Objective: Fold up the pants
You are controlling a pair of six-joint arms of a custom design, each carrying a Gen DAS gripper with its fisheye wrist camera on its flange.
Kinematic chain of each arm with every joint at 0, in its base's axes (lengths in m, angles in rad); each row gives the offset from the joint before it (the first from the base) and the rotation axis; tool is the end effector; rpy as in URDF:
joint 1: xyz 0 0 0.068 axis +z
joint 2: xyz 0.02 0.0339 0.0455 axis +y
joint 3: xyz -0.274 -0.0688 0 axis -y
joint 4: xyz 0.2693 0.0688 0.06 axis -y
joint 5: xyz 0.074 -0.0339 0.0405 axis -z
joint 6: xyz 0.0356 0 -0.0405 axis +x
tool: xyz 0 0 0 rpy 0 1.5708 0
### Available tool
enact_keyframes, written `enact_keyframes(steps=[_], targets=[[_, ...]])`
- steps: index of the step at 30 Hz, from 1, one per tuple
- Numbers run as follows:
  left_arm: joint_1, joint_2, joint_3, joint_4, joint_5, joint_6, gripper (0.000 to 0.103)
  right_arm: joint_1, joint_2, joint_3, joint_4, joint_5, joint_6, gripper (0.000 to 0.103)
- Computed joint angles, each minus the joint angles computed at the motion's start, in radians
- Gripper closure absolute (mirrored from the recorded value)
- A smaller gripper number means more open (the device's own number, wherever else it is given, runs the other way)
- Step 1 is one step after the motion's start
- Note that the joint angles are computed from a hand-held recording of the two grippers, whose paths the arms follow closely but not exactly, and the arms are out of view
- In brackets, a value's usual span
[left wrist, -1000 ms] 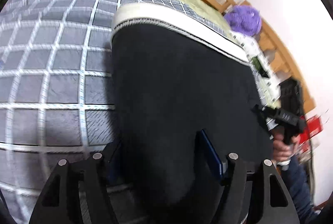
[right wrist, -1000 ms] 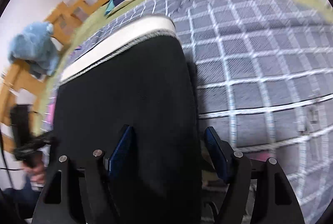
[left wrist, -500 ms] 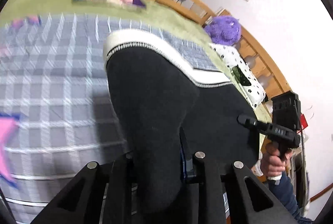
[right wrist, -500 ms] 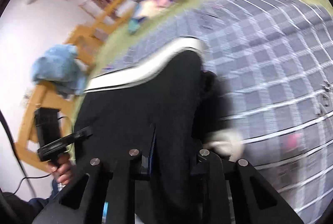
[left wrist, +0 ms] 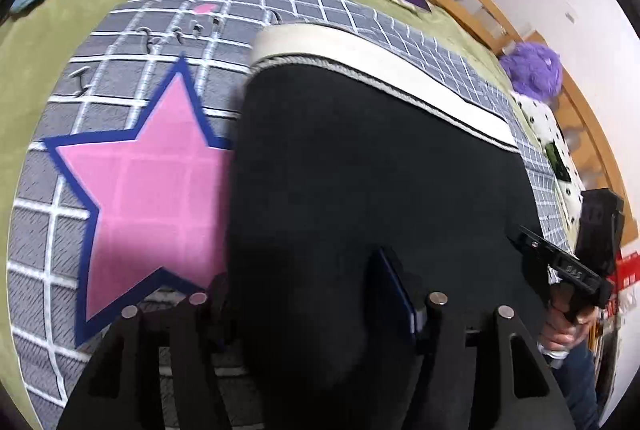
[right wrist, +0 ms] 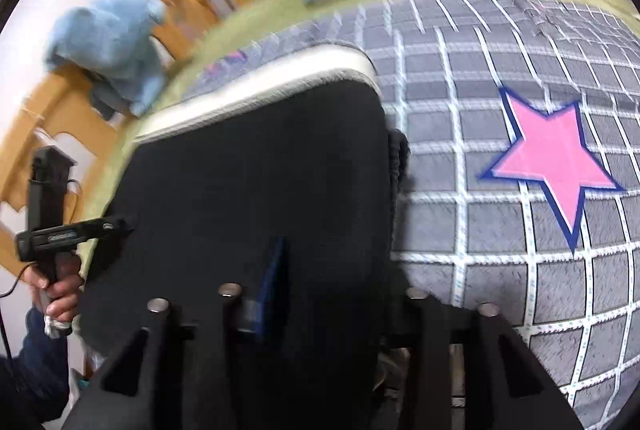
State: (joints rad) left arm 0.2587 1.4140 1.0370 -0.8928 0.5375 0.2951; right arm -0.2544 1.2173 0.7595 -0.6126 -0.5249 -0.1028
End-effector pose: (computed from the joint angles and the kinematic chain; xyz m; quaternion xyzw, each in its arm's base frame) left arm 0.2760 0.0542 0.2409 0.0572 0.9523 -0.2130 0.2108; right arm 0.2402 -0.0440 0.2134 0.0068 0.9379 0.2049 0.2800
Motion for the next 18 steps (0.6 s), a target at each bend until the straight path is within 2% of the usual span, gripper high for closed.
enact_keyframes(steps=[3,5,7,9,10,13,14,16,18], targets=[[-0.008,-0.157,-0.028,0.018,-0.077,0.009,0.046,0.039,-0.080,0.052,-0.107,0.113,0.010,0.058],[0.009,-0.256,-0.016,-0.043,-0.044,0.061,0.045,0.075,-0.191,0.057,-0.146,0.208,0.046,0.062],[0.040,-0.318,-0.014,-0.097,-0.013,0.110,0.045,0.077,-0.299,0.060,-0.201,0.195,0.072,0.061],[0.075,-0.405,-0.061,-0.149,0.012,0.148,0.045,0.108,-0.401,0.043,-0.247,0.206,0.090,0.061],[0.080,-0.456,-0.105,-0.176,0.000,0.170,0.045,0.169,-0.442,0.024,-0.253,0.249,0.114,0.061],[0.169,-0.564,-0.246,-0.225,-0.006,0.299,0.045,0.252,-0.492,-0.049,-0.288,0.314,0.123,0.063],[0.184,-0.596,-0.318,-0.214,-0.040,0.331,0.042,0.267,-0.483,-0.086,-0.285,0.336,0.130,0.063],[0.217,-0.607,-0.355,-0.213,-0.036,0.355,0.041,0.316,-0.518,-0.146,-0.261,0.400,0.156,0.063],[0.265,-0.550,-0.279,-0.280,0.005,0.396,0.041,0.366,-0.517,-0.110,-0.306,0.441,0.153,0.063]])
